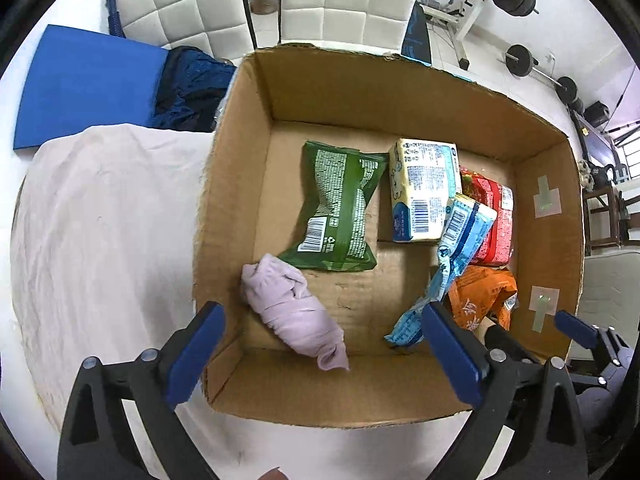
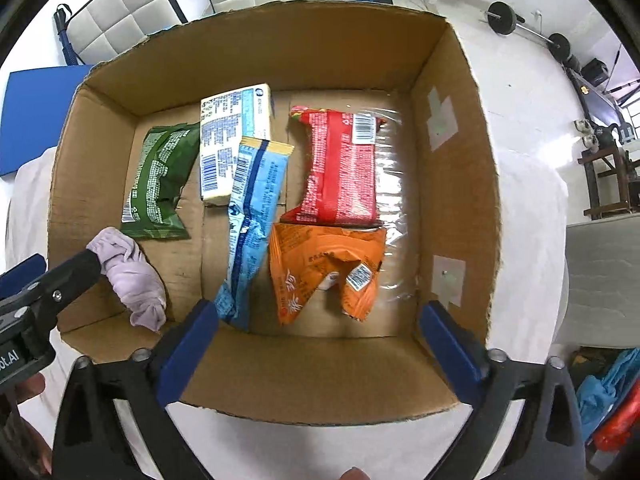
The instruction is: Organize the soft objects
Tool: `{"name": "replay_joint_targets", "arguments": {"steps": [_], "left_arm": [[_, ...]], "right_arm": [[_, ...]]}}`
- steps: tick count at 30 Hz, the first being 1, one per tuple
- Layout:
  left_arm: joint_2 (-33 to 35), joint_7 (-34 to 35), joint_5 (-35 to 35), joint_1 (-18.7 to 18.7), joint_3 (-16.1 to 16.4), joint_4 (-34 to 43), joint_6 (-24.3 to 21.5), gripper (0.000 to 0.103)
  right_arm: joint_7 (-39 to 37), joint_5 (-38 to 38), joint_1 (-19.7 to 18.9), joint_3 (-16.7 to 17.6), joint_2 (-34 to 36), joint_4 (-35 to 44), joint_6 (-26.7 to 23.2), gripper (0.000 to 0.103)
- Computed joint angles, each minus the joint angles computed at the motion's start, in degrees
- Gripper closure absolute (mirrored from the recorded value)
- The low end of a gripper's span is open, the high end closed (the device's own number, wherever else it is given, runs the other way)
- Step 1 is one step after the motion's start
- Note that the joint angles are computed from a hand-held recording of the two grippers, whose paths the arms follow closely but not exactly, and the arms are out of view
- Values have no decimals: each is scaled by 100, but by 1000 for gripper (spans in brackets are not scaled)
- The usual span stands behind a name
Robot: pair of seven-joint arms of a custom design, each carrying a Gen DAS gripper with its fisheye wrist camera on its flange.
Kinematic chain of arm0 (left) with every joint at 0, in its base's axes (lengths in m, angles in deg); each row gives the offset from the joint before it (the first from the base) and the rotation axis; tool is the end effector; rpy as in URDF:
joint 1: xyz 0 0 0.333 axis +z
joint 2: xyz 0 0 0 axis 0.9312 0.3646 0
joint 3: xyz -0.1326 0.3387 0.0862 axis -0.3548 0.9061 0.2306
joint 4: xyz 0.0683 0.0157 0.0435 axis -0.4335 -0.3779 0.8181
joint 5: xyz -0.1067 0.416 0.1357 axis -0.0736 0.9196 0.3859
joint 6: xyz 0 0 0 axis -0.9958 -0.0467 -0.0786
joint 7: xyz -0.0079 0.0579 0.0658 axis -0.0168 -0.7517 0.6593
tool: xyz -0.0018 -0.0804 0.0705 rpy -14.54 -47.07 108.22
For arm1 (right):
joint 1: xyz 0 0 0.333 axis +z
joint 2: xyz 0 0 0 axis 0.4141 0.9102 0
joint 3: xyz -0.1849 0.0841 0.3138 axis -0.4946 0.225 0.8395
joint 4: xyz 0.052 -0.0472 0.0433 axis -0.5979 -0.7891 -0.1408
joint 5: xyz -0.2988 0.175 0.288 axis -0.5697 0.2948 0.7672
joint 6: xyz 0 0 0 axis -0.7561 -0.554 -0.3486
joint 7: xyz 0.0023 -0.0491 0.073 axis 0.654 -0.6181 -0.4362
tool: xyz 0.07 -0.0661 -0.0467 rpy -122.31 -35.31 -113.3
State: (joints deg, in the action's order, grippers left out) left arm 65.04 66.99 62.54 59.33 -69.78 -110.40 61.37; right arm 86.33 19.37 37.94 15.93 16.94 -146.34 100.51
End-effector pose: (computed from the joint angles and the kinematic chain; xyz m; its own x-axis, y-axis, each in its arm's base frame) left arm 0.4985 -0.2081 0.4903 -0.0632 -0.9957 0.0677 -0.9906 0.0543 -0.1256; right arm 0.4732 0.1211 0.4422 -0.1506 -0.9885 -0.0160 -0.9853 0.1514 -0.0792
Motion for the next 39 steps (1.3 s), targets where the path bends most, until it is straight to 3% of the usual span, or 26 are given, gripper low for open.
{"name": "replay_joint_targets", "arguments": {"steps": [19,30,39], "left_arm": [[-948,-224,194,-45,-148,-413,-116,3],[-2415,-446,47,-82,-312,-708,-304,3],[-3432,-437,-9,-66,-402,-629,-912,3]], "right_arm": [[265,-136,69,26,-879,-300,-244,0],[399,-306,198,151,-2675,-669,-695,0],[530,-304,476,222,-3823,-619,-1319,0]]}}
